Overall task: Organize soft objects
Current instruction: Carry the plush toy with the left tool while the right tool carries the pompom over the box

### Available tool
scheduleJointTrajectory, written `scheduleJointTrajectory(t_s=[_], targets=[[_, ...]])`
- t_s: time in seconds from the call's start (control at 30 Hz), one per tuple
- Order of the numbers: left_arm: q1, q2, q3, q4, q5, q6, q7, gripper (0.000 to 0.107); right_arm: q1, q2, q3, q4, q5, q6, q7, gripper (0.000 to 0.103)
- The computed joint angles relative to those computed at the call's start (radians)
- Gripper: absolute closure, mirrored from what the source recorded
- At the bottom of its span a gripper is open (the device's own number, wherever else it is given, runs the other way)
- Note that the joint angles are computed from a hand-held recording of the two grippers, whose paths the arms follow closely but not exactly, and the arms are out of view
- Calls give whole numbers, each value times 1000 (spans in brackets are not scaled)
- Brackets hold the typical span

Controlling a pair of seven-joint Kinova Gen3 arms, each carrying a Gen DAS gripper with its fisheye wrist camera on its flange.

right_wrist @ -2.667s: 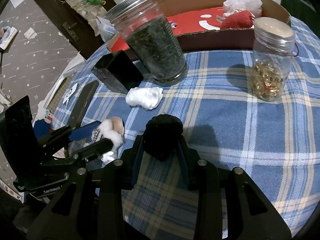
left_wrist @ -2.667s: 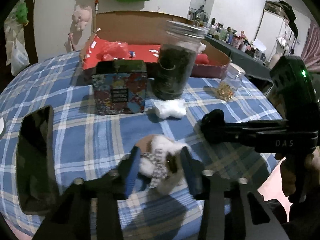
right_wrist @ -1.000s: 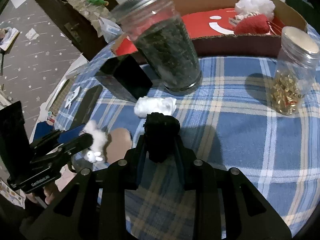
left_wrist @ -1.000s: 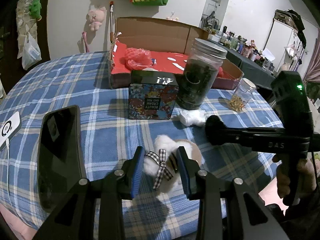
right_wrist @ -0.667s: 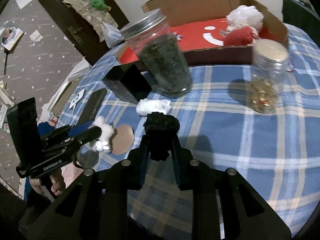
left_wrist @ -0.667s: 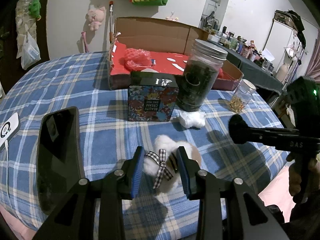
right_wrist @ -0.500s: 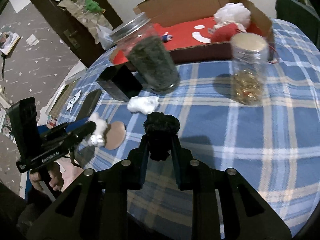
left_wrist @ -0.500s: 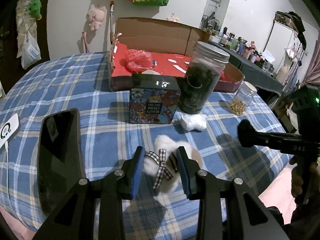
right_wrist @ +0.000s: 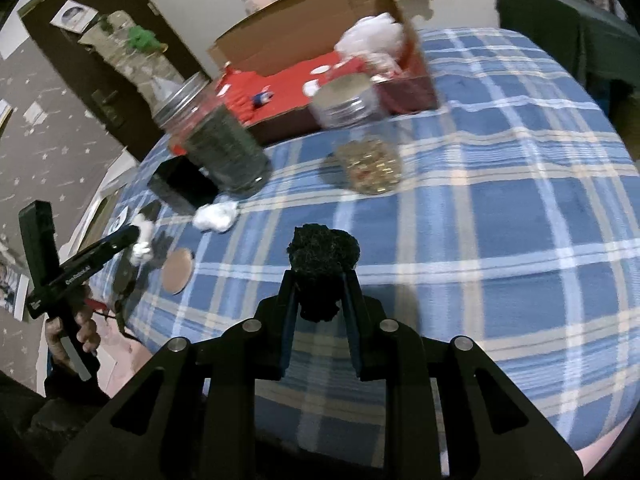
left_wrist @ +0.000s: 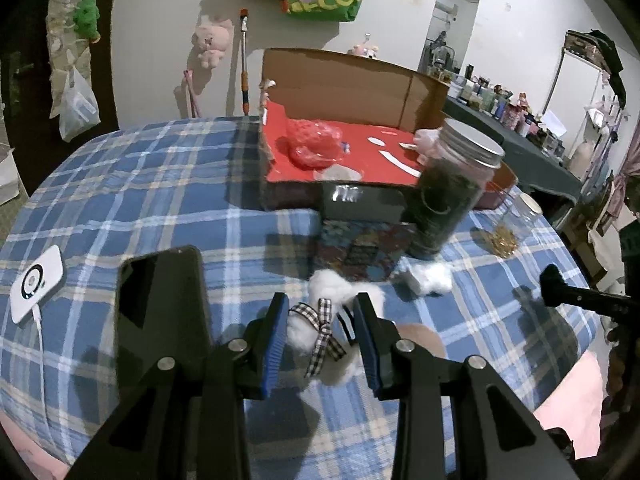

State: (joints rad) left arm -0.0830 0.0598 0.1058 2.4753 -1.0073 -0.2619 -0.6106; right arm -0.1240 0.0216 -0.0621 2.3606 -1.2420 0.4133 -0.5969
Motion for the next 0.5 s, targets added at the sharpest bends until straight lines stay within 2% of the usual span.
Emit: scheduleJointTrajectory(t_s=[0.2,0.33,0.5], targets=[[-35,7,0,-40,-67,13,58,72,20,-25,27,-4,48,-15,-46,82],[-33,4,-2,-72,-45,39,33,72,30,-33,42,-21,88,-29,-78,82],[-43,12,18,-117,-86,68,61,72,39,-29,52,-57,164,-36,-136,82]])
